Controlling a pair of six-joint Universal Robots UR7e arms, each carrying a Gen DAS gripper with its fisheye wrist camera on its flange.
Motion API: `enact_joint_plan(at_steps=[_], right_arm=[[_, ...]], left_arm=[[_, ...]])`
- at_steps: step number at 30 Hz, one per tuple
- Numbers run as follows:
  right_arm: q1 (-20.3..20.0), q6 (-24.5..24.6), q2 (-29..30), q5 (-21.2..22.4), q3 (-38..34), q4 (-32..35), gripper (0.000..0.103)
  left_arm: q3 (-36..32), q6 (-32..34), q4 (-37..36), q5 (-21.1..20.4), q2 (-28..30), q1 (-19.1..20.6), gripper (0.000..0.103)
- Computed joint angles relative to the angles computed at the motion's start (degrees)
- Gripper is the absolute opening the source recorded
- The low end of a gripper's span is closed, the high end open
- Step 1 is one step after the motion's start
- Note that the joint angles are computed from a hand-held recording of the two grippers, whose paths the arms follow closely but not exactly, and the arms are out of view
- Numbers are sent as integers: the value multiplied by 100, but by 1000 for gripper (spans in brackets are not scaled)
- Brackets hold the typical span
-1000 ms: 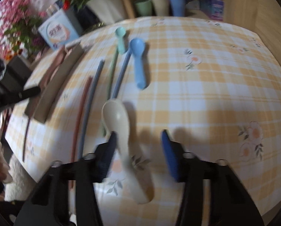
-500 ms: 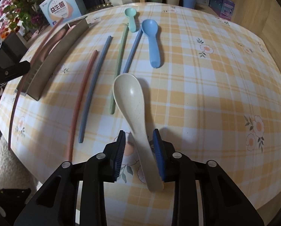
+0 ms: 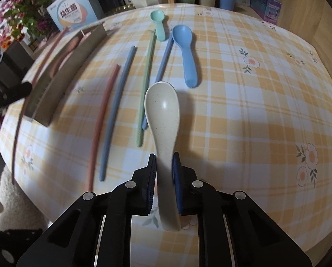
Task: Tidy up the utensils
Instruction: 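Drop the pink chopstick into the steel rack with the left tool while the right holds the white spoon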
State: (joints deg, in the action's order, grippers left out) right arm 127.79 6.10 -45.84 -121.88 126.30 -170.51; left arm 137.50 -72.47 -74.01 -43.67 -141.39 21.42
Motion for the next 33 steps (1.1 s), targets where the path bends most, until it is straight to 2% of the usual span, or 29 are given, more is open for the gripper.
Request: enact_joint_plan(at_steps=[7,14,18,21,24,28,33], right_arm=[[76,73,-22,206,-183,-300,15],[91,3,74,405,-452,-484,15],[78,15,153,440,-569,-548,15],[59,46,181,408,-610,-560,15],[43,75,176,358,-633,-565,15],[0,131,136,289,-627,-554,15],[-74,230,74,256,-583,-565,15]], left_arm=[[-236,-330,561,145,-109,-48,6],[-651,-312,760,352,-96,332,6],[-743,474,111,415,95,922,6],[-753,1442,-784,453,429,1525,6],[-714,2609,-2037,380,890,2232,6],[-733,3889,-3432,-50,1583,3132,6],[-871,4412,-4006,-569,2196,3896,6]])
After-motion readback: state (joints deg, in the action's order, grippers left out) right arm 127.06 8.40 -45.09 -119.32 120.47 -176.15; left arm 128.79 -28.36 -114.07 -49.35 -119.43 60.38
